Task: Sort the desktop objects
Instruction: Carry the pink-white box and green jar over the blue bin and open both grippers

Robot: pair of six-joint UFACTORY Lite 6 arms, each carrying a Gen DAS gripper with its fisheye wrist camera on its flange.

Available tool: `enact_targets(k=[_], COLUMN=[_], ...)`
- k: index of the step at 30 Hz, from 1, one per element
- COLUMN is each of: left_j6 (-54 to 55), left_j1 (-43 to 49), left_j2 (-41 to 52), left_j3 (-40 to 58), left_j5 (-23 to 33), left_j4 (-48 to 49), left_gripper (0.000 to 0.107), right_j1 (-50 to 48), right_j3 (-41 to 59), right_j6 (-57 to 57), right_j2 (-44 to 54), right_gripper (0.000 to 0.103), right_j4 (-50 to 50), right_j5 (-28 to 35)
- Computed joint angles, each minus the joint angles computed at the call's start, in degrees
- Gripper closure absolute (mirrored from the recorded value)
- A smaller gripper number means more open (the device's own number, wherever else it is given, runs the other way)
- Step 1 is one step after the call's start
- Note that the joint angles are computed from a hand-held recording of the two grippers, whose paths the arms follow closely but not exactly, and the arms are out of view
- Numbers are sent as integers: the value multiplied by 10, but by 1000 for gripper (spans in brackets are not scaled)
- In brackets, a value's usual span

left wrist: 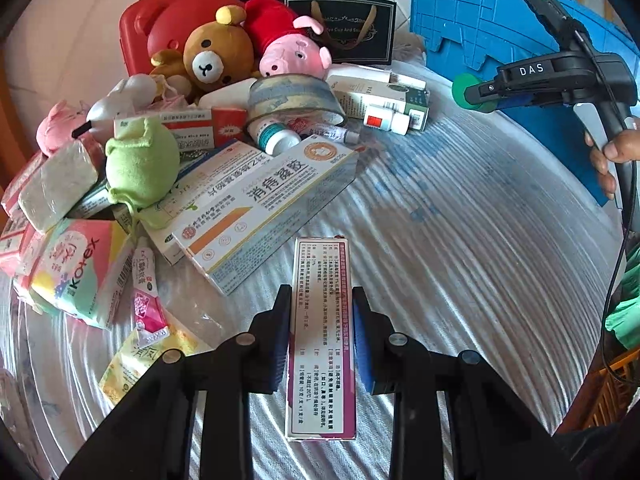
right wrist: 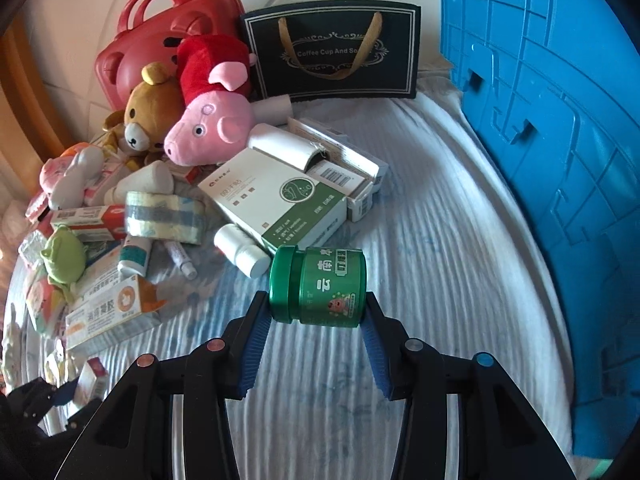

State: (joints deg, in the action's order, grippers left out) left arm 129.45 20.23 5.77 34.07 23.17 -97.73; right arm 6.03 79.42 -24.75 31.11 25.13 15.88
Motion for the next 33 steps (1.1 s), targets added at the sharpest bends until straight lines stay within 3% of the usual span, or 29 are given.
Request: enact_targets(k=[5,10,15,21,24,27,33], left_j6=[-133,-222,-325,-429,-584,-760,-1108], left_j1=[0,-23,-65,-186,-286,-389,-551], left_j2=[-59,-101,-134,-144,-120,-75,150], left_j3=[24,73,153,288,389,500,852], left_j5=[30,43,72,76,41,4,20], left_j4=[137,195,259,297,414,574,877], left_gripper=[79,79,79,79,79,79,79], right_j1=[7,12,4,-49,-119,-228,-428], right_j3=[-39,-96,-152,-193,-178,-147,17], right_j6=[-83,-66,22,121,73,-63,-251], right_j2=[-65,-169,-300,-485,-544,-561,-452], right_gripper=[59,59,59,59,59,59,59], right_j4=[99,94,19,-86,-47,81,260], right_j5=[3,-4,-1,36,69,104,196])
